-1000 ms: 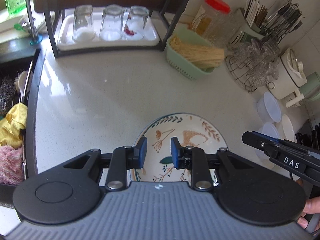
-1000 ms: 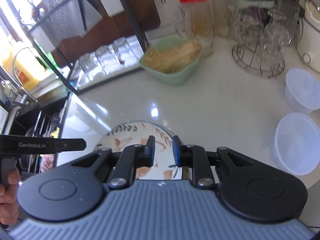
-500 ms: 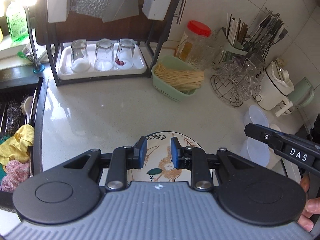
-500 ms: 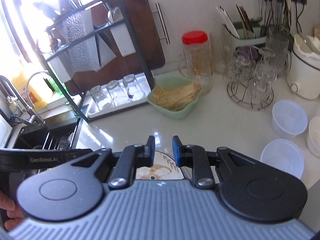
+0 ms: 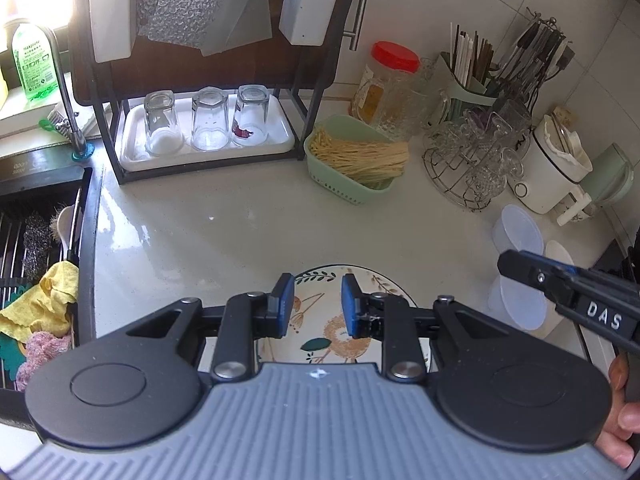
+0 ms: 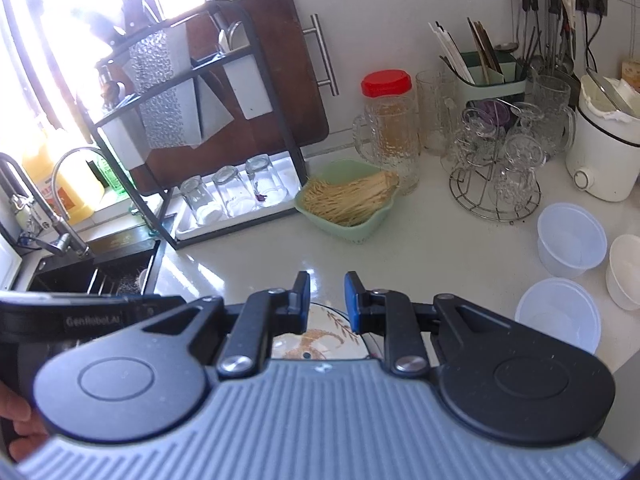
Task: Organize plates and bowls
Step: 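Open the left tool and lift it off the stack, then move the left tool toward the rim of a clear plastic bowl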
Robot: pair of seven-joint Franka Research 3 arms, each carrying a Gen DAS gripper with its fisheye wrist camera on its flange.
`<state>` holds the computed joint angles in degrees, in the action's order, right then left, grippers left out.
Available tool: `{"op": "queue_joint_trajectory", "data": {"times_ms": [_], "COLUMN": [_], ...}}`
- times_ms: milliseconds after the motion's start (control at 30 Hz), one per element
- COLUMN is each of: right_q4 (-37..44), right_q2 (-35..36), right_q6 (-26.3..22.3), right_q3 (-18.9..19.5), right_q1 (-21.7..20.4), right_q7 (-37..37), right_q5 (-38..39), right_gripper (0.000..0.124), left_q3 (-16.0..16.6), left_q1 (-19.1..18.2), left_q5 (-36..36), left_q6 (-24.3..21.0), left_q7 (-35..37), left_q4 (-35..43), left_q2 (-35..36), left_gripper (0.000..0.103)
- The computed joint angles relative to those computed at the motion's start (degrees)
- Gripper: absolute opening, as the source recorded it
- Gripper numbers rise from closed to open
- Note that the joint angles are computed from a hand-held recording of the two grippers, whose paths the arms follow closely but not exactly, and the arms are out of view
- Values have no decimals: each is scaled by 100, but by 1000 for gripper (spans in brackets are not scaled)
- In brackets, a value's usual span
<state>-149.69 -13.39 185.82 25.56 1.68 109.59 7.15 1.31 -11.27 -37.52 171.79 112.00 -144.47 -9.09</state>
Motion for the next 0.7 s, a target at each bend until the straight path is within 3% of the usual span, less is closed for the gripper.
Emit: {"op": "queue_joint_trajectory", "data": {"times_ms": [133,200,333,400,600,700], "right_q4": [-201,-266,-479,-526,-653,-730], "right_q2": [-66,-128,-294,-338,-427,-499], "right_q6": [54,-4,59,69,210,313], "right_q3": [-1178,-1889,-2871,-3584,-4918,-5625], "right_q1": [970,1557,2237,2773,3605,4044], "right_q7": [-528,-916,-1620,-1904,-2770,-3090], "right_q5": [157,308,537,727,992,1037], "right_gripper": [23,23,23,23,23,23], "left_q3": [-254,-517,-705,-850,-1188,-1185], "left_q1": [4,170,133,154,163,66], "left_q5": [317,910,1386,1771,2801,3632], "left_q6": [194,235,171,176,136,138], "left_q7": [-478,-1257,-2084,-2510,-3597,-4354], "left_q4": [36,68,308,457,978,1256], "left_q2": [134,233,501,670,1251,1579], "left_gripper": [28,28,28,28,28,32]}}
